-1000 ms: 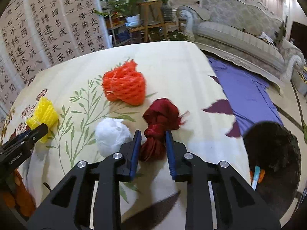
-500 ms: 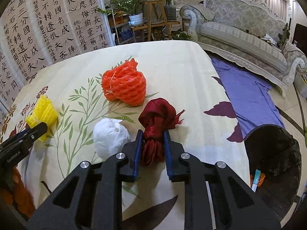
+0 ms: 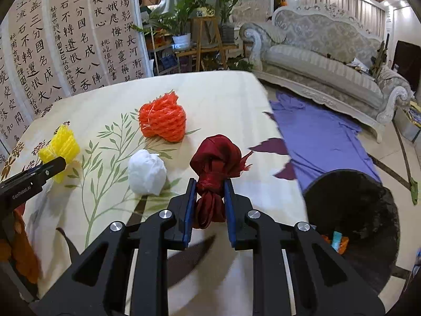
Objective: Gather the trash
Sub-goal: 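Carry the yellow net and red cloth over the bin and open both tools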
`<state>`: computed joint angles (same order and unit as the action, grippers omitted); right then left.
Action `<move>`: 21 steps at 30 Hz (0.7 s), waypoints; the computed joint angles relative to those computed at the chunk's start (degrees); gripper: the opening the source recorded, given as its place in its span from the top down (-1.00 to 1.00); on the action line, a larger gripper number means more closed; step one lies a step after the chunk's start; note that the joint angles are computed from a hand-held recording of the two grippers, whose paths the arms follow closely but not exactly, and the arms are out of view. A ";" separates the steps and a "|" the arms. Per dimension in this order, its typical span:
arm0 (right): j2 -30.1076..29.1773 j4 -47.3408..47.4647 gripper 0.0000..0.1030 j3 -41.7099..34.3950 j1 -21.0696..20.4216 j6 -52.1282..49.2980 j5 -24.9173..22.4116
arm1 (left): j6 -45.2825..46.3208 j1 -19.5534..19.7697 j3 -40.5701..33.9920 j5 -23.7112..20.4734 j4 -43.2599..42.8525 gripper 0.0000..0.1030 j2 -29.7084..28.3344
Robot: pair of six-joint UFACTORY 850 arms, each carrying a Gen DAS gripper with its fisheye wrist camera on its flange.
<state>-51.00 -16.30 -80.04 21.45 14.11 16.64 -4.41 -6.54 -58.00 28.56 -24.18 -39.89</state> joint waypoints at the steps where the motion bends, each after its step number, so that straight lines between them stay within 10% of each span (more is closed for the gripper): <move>1: 0.83 1.22 0.61 1.26 -0.27 -1.20 0.95 | -0.06 -0.44 0.12 0.08 0.04 0.10 0.26; 21: 8.02 21.12 0.60 13.96 -9.84 -17.22 11.43 | 0.65 -13.13 -8.27 -0.27 7.66 0.10 -2.68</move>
<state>-42.98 4.83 -66.08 11.61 -3.11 28.07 -3.76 -19.66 -66.28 28.29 -16.52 -42.57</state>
